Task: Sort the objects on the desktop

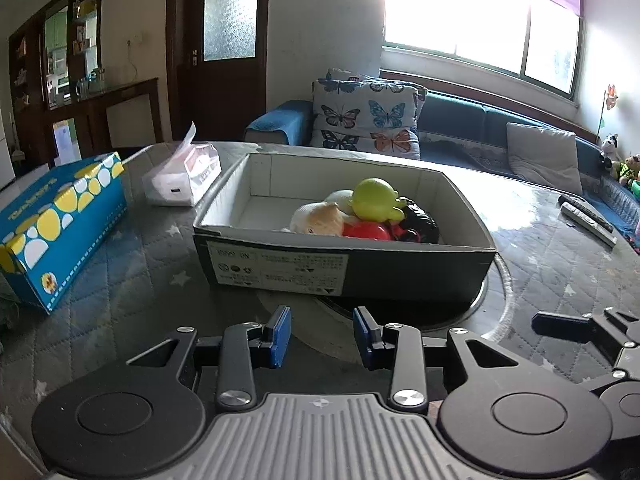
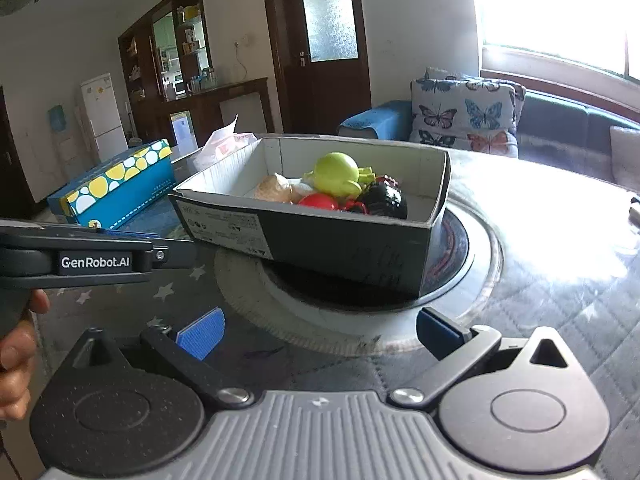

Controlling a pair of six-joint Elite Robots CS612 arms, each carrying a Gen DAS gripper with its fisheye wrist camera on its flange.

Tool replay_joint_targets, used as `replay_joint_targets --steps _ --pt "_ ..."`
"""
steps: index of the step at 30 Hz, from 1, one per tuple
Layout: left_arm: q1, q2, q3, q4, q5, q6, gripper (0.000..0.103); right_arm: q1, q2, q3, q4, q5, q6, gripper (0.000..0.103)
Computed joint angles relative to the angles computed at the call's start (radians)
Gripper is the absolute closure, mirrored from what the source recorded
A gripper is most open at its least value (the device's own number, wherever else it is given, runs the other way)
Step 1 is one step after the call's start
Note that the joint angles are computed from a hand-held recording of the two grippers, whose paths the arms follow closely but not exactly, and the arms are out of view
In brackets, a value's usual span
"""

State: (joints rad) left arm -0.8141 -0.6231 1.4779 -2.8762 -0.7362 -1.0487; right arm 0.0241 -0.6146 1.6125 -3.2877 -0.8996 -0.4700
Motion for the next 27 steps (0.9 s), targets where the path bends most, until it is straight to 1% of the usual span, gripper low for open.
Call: replay_joint_targets --steps 6,10,14,19,27 --pt "-0.009 0.004 -0.014 0.045 0.021 -0.01 0.065 -0.001 -0.003 0.013 -0.01 -0.032 0.018 0.0" --pt "-0.013 0.008 -0.024 0.075 0.037 -0.016 0.065 -0.003 -0.005 0.019 -0.013 -0.037 0.025 0.0" --pt "-0.013 0.007 -0.027 0.091 0.028 -0.027 0.065 -0.004 -0.005 0.023 -0.02 -0.042 0.027 0.0" --pt "-0.014 0.006 -0.04 0.152 0.032 -0.032 0.065 -0.004 -0.003 0.024 -0.022 -0.047 0.027 0.0" --pt "-0.012 0.012 -0.043 0.122 0.02 -0.015 0.065 -0.003 0.0 0.017 -0.011 -0.049 0.026 0.0"
